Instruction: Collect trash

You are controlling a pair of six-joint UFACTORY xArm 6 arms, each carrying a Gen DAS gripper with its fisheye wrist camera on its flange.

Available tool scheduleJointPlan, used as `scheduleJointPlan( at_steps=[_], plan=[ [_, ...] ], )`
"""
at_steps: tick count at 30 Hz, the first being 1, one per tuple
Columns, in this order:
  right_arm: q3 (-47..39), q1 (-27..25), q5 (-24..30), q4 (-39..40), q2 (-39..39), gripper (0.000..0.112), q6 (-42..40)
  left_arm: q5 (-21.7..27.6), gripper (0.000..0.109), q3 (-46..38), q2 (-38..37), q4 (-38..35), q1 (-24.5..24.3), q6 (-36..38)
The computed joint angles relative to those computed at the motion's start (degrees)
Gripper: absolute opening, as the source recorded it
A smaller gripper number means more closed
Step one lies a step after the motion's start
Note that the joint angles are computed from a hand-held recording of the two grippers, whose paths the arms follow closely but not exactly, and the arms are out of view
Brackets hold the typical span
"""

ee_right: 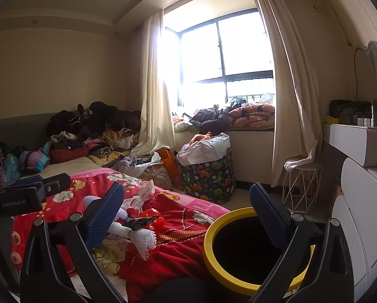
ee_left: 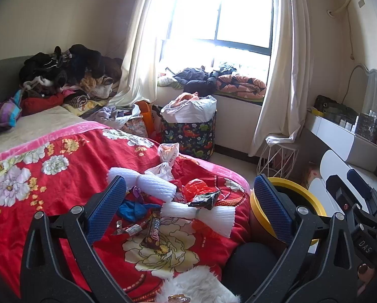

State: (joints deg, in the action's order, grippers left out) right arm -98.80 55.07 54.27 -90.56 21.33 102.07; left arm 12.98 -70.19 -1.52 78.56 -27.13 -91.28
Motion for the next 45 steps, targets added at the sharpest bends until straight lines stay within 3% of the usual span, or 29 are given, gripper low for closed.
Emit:
scheduleJointPlan(
  at_steps=[37, 42, 45],
  plan=[
    [-0.2, 0.0, -0.2, -0.6, 0.5, 0.097, 0.3, 0.3, 0.093, -0.5, 0.3, -0.4, -0.3, 0.2],
    [-1.1, -0.2, -1.9, 0.1, 1.4, 0.097, -0.8, 1.3, 0.093, -0.6, 0.3, -1.5, -0.7, 0.9],
    [-2.1, -0.6, -4.0, 0.7, 2.3, 0.097, -2.0, 1.7, 0.093, 1.4, -0.9, 1.3, -0.7, -2.9]
  ],
)
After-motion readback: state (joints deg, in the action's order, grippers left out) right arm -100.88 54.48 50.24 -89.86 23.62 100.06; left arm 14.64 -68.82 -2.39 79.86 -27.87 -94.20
